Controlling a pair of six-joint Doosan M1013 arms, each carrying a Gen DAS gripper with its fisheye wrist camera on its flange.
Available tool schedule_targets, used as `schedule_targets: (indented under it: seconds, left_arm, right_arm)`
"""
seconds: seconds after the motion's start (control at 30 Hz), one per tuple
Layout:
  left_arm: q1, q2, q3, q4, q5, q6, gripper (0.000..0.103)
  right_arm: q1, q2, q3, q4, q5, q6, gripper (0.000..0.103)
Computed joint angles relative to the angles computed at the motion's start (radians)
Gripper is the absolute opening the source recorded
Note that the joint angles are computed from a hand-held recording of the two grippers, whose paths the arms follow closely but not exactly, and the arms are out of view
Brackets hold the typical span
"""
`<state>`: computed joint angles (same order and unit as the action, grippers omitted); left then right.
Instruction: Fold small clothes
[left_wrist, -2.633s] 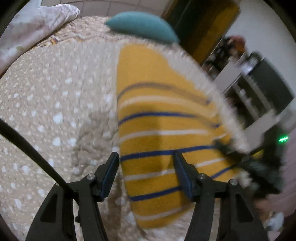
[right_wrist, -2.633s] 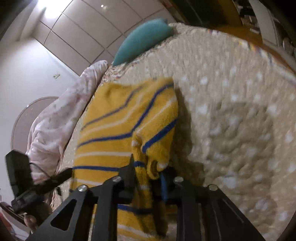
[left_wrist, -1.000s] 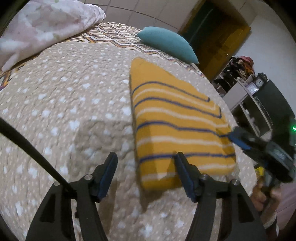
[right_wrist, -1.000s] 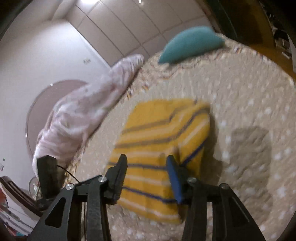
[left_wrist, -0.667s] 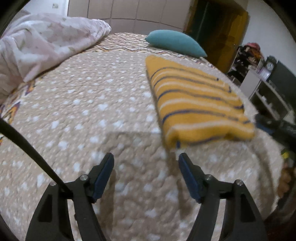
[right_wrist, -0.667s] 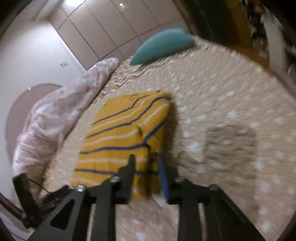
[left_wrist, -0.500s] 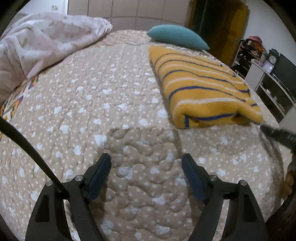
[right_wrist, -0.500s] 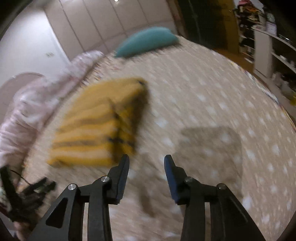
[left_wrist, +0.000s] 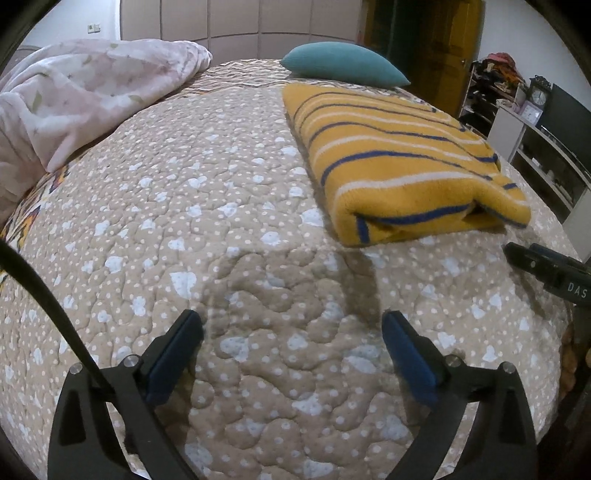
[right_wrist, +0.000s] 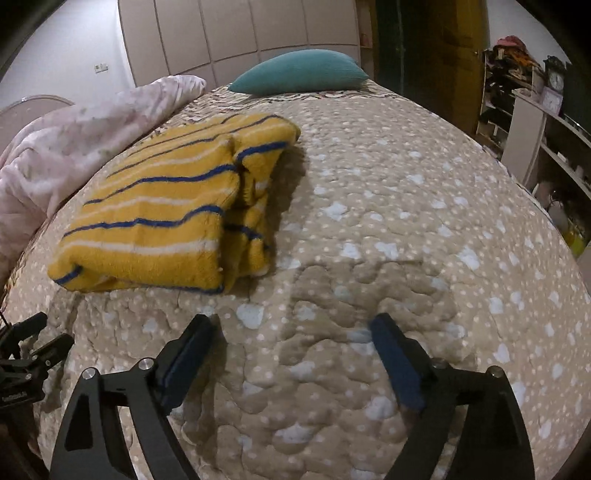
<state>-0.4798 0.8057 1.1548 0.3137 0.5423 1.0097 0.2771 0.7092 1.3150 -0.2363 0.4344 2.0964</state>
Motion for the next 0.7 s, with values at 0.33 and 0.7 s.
schedule_targets:
  seconds: [0.33, 0.7]
  left_arm:
    - [0.001, -0.002, 0.006, -0.004, -0.012, 0.002, 0.099]
    - [0.0, -0.002, 0.005, 0.006, -0.008, -0.006, 0.099]
  right_arm:
    - [0.005, 0.003, -0.001, -0.044, 0.004, 0.039, 0.093]
    - [0.008, 0.008, -0.01, -0.063, 0.013, 0.05, 0.094]
